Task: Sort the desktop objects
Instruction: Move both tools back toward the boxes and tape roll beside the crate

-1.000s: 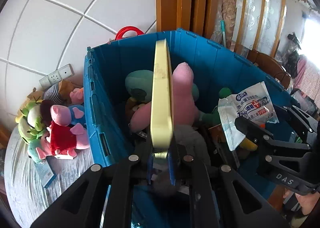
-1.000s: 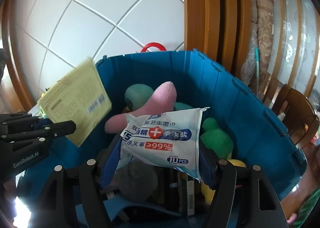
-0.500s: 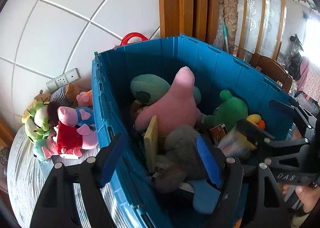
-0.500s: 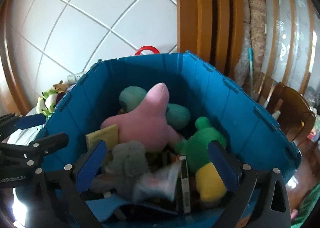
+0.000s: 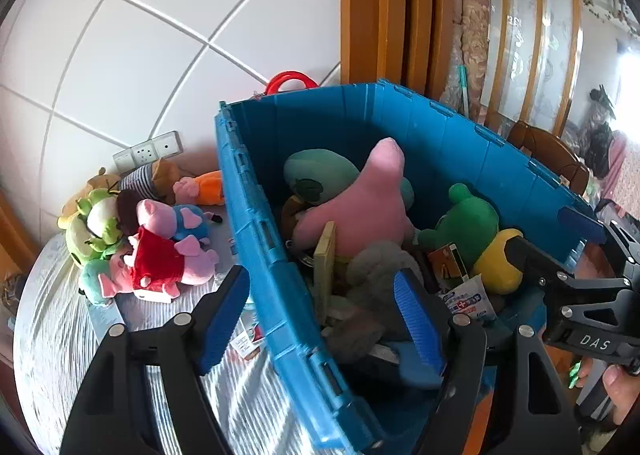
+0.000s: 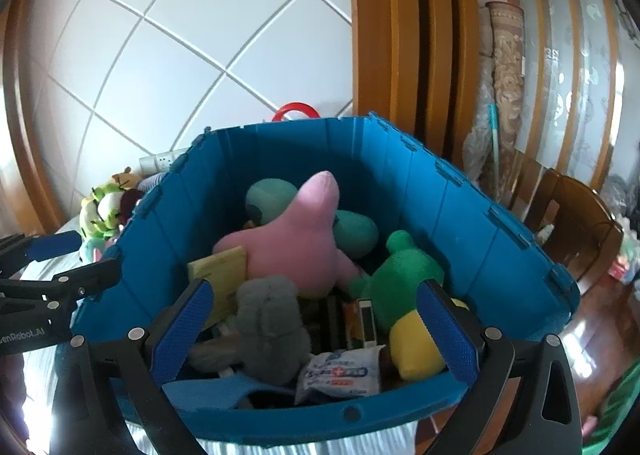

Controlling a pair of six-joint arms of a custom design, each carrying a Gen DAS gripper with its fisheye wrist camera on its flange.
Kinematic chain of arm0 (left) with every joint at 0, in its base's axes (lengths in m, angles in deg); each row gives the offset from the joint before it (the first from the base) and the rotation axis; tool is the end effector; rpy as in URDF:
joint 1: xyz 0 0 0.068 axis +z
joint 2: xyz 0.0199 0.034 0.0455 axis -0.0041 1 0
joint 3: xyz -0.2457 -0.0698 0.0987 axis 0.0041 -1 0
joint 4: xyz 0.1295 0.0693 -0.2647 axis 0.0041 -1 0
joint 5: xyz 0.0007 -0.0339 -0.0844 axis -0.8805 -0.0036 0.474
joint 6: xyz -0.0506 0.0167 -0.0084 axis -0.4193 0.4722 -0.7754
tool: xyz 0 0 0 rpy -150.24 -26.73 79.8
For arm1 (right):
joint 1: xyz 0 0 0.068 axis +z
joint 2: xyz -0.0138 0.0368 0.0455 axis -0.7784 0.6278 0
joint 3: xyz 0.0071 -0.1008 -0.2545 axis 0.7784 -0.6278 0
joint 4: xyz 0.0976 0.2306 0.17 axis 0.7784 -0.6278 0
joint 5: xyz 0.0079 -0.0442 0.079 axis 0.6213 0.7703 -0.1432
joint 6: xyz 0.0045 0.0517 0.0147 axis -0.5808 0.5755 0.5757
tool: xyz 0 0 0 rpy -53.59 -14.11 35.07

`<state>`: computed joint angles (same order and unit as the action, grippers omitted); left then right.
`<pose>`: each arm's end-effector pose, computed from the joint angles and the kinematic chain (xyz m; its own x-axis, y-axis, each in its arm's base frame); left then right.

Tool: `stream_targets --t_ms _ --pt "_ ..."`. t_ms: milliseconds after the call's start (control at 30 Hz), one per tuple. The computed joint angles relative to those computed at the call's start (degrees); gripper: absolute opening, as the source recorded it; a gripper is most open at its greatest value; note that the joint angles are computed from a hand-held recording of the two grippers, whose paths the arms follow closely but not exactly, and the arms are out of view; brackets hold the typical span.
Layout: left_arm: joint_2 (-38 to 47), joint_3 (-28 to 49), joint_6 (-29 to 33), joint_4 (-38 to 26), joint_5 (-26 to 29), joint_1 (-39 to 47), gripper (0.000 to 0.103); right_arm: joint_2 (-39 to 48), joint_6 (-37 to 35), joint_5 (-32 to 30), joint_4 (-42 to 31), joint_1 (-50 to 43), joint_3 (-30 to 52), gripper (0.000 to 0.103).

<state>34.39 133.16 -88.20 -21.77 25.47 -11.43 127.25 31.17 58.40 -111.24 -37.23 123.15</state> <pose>0.1936 -0.0365 0.4302 -0.6531 0.0891 -0.7520 0.1321 0.9912 0.0028 0.2003 0.0469 0.4182 -0.5476 -0.0684 -0.8339 -0.1480 0.9889 0.0161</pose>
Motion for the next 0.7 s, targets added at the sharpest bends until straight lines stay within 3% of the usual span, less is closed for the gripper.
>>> stream_targets --t_ms 100,233,300,500,700 --pt "-2.4 -1.0 1.5 -0.7 1.8 4.1 0.075 -0.9 1.1 2.1 0.3 3.2 -0.2 0.103" --pt "-4.7 -2.2 4.8 -2.5 8.0 15.7 0.075 -1.1 3.6 5.1 1.1 9.3 -0.1 0.103" --pt "-5.6 -3.3 8.1 -3.4 12.0 23.6 0.082 -0.4 5.0 7.9 1.6 13.5 0.1 0.103" --pt "-3.7 -5.4 23.6 -5.6 25.8 50.3 0.086 4.4 12.4 18.1 5.3 29.6 1.7 0.103" --pt "7.4 -2.4 40.5 -6.7 35.2 73.5 0.086 15.9 16.8 28.0 10.6 45.8 8.2 0.103"
